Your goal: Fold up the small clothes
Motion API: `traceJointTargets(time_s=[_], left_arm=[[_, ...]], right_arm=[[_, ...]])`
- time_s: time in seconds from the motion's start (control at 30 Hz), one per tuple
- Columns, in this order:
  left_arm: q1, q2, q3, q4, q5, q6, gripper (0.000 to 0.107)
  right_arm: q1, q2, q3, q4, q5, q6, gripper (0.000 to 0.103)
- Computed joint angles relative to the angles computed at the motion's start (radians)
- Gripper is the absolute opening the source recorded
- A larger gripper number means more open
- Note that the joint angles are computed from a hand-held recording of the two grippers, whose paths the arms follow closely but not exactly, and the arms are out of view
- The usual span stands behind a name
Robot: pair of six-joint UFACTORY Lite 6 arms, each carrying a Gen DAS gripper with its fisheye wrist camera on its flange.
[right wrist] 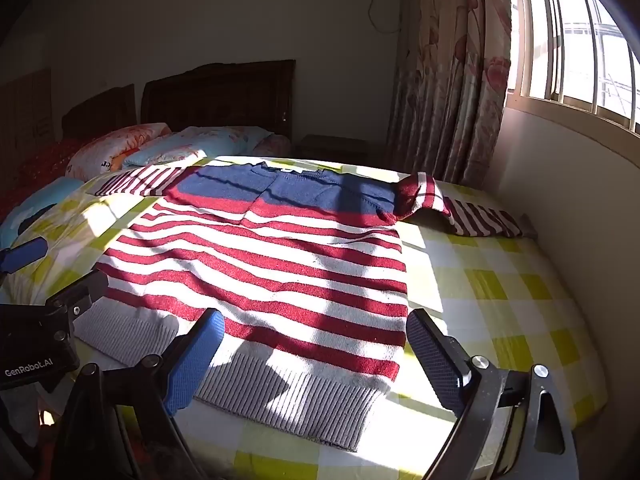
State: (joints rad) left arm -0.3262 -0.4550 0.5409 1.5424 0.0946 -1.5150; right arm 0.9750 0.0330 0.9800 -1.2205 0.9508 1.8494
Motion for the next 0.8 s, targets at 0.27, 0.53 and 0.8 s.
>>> traceJointTargets(time_s=[0.27, 0.53, 0.8], left_arm=[[-0.004, 0.0, -0.003, 0.064, 0.011, -0.058, 0.103], [0.0, 0.001, 0.0, 0.021, 0.007, -0.016, 0.103], [-0.002, -0.001, -0.015, 0.116, 0.009, -0.112, 0.103]], right_arm=[[-0.001, 0.004, 0.0, 0.002, -0.002, 0.0, 0.094], [-0.013, -0.014, -0.002, 0.011, -0.01, -0.022, 0.094], [-0.013, 0.004, -0.011, -0.002, -0.022, 0.008, 0.094]])
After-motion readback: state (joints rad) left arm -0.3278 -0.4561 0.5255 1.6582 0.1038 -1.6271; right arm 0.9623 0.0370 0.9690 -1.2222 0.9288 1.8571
